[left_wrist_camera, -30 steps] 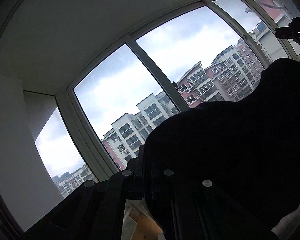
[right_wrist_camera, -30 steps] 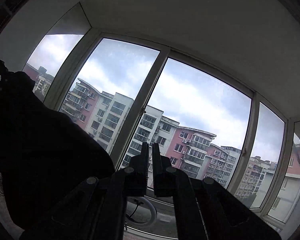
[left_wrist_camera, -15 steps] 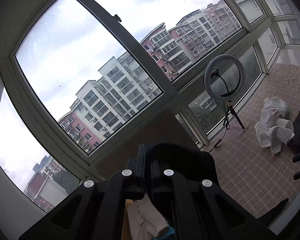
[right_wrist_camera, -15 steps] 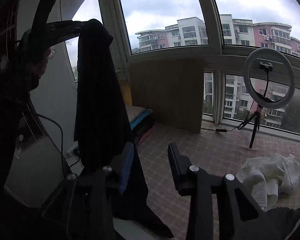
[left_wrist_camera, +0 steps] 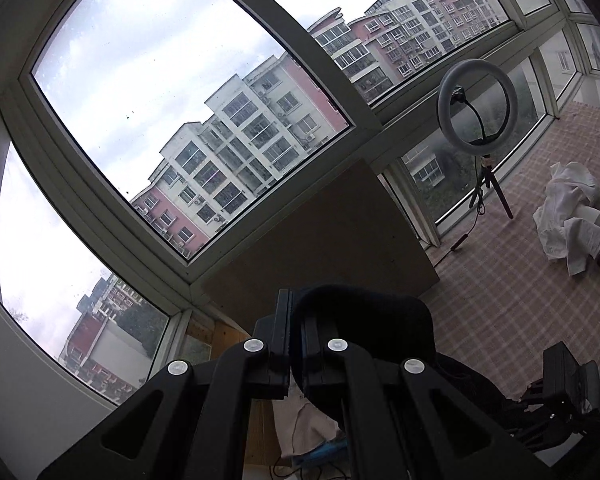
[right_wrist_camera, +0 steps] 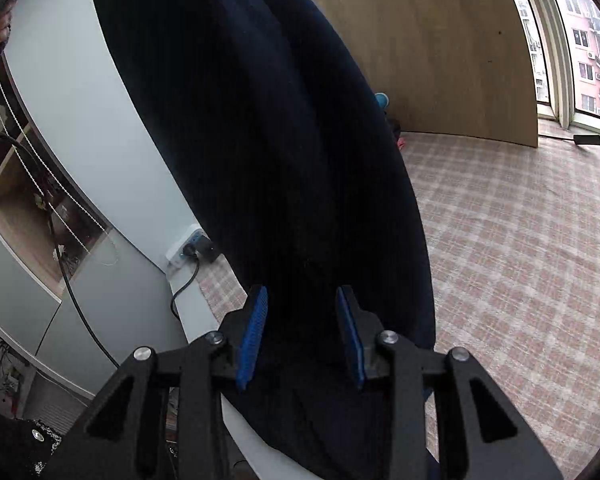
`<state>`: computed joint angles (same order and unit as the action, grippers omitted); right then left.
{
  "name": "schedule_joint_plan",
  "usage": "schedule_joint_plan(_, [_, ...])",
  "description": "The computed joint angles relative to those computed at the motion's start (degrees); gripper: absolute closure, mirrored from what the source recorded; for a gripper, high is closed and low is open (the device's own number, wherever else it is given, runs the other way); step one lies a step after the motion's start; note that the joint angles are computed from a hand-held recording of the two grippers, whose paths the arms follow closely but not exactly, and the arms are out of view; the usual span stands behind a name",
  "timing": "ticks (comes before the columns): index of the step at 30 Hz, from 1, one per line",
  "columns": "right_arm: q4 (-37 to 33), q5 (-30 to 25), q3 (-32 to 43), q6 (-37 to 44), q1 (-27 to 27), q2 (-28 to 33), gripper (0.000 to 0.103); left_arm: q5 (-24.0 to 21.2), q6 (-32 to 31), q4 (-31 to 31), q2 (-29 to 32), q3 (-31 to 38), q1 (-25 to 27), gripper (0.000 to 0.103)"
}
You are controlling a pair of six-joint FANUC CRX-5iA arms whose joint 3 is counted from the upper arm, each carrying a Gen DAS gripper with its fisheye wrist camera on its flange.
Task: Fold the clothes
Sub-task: 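Hold the navy sweatshirt high with both tools and shake it out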
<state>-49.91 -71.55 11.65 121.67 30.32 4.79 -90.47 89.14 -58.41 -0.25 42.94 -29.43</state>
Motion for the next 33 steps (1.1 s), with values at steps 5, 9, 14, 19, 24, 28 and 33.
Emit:
schedule_joint_plan(5, [5.3,6.2,-0.7,-3.4,6.1,1.1,0.056,-0.7,-0.1,-0.4,-0.6,-0.4,-0.4,0.1])
schedule_joint_plan(9, [2.4,2.7,1.6,-5.3,5.3,4.0,0.101,-1.3,0.7,-0.7,-1.6,-1.0,-0.6,0.1])
schedule_joint_plan(14, [0.5,0.8,-0.3,-1.2,-2.6,-5.1,0.102,-2.0,2.9,-2.7,-5.1,-3.4,-1.8,0.1])
schedule_joint_plan(19, [4.7,0.4,5.5,1.4,-12.2,-13.7,0.102,-3.1,5.6,-6.6,-7.6,-3.4,-6.0,0.1])
schedule_joint_plan(24, [13.8,5.2,15.6,-1.0,-18.1,-16.9,0.102,-5.6,5.9,-15.6,-6.8,0.0,-15.9,0.1])
schedule_joint_plan(28, [18.7,8.8,21.8,-2.5,-20.8,-18.9,0.102,-7.4,5.6,-24.9,-5.2,4.4,-25.9,0.1])
schedule_joint_plan(33, [17.2,11.2,27.0,-1.3,-25.7,-20.8,0.102,-10.0,2.1,-34.6,-2.0,10.8,-35.1,0.1])
